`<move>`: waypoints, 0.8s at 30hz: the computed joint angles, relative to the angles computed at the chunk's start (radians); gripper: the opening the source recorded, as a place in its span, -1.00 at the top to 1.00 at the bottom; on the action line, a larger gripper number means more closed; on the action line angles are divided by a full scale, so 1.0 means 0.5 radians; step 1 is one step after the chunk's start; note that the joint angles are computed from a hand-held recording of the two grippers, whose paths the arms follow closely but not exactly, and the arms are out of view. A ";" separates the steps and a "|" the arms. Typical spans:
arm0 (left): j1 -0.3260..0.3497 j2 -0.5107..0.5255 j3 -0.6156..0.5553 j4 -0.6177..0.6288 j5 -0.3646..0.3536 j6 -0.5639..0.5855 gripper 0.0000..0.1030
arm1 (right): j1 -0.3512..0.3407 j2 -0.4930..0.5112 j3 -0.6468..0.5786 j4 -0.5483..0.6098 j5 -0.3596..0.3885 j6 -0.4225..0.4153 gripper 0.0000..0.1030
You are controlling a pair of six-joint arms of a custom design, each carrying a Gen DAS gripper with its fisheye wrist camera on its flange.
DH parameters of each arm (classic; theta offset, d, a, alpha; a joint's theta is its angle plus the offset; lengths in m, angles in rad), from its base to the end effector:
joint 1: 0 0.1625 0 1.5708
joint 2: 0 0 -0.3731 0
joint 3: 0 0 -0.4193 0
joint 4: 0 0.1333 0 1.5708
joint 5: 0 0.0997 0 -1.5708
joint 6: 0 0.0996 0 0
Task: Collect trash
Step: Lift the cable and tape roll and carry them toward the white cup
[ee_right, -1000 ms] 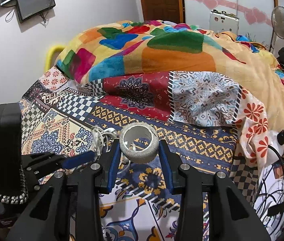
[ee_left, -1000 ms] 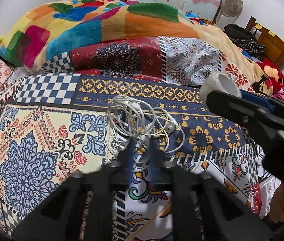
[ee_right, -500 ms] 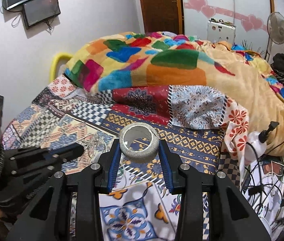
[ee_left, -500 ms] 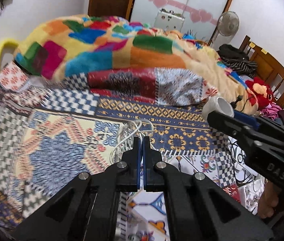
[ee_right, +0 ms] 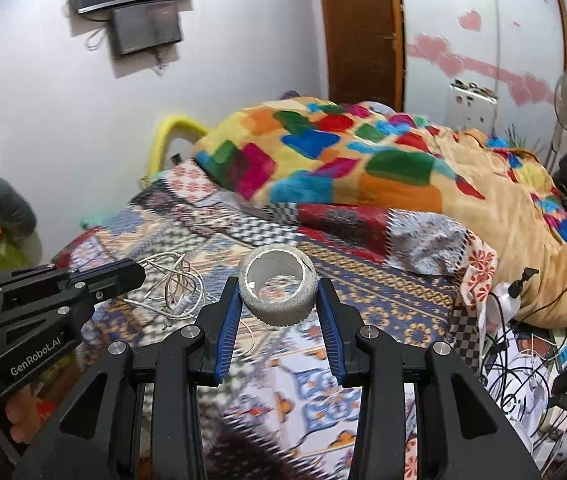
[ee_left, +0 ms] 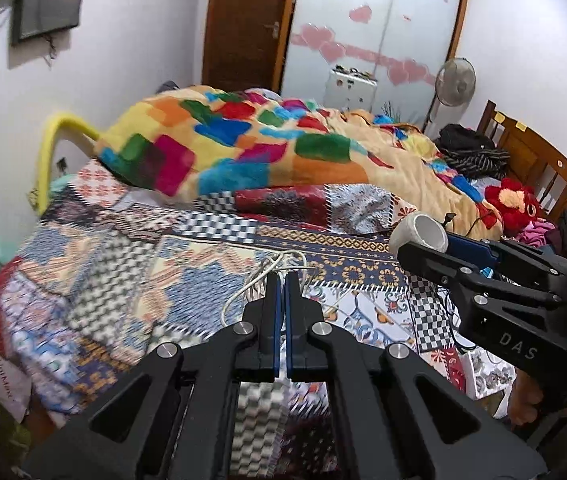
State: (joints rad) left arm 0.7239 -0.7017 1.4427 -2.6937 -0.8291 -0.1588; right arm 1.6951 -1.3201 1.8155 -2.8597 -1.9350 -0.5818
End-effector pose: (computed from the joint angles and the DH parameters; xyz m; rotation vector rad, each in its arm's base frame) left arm -0.4022 -0.6233 0.0893 0.6723 2.4383 -0.8998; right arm 0.1712 -0.5810 0.3304 0.6755 -2.3846 0.9052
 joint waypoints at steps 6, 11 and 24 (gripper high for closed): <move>-0.083 -0.365 0.412 -0.024 0.162 -0.144 1.00 | 0.133 -0.088 0.155 0.045 0.014 0.048 0.33; -0.133 -0.709 0.745 0.046 0.290 -0.321 1.00 | 0.255 -0.113 0.273 0.047 0.012 0.091 0.33; -0.245 -1.604 1.412 0.779 0.617 -1.014 1.00 | 0.551 0.036 0.433 0.077 0.044 0.189 0.33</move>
